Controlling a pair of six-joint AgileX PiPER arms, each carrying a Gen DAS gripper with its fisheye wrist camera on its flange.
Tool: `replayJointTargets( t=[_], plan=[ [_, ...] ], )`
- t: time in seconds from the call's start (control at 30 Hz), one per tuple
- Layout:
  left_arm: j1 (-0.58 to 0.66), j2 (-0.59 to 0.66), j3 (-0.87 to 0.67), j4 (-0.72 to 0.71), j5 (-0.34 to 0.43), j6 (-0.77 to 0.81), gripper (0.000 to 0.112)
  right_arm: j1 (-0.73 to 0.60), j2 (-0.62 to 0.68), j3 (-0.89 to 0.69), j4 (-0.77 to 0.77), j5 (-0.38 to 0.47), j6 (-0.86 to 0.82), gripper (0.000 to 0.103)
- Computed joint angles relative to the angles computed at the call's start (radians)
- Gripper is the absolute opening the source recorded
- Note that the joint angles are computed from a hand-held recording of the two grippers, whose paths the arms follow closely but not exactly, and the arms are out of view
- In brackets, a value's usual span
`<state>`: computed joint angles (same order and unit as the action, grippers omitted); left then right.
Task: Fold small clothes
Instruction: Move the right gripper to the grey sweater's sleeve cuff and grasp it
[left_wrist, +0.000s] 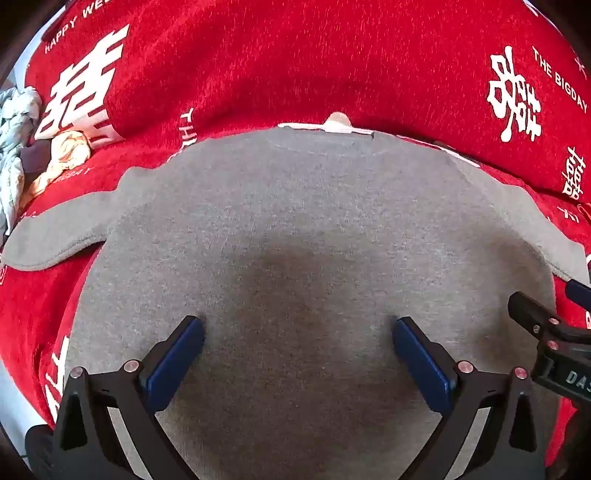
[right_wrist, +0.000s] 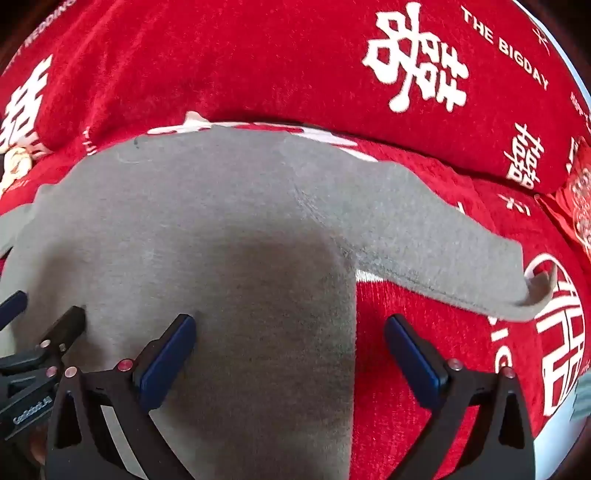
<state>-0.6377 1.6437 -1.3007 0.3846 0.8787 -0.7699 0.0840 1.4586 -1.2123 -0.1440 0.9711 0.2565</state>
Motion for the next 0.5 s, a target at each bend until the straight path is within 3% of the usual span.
replayJointTargets(
  t=[0.5],
  plan=[
    [-0.067, 0.067, -0.221, 0.012, 0.149, 0.045, 0.103, -0.086, -0.027, -0.092, 0.071, 0.045, -0.122, 0.102]
  ],
)
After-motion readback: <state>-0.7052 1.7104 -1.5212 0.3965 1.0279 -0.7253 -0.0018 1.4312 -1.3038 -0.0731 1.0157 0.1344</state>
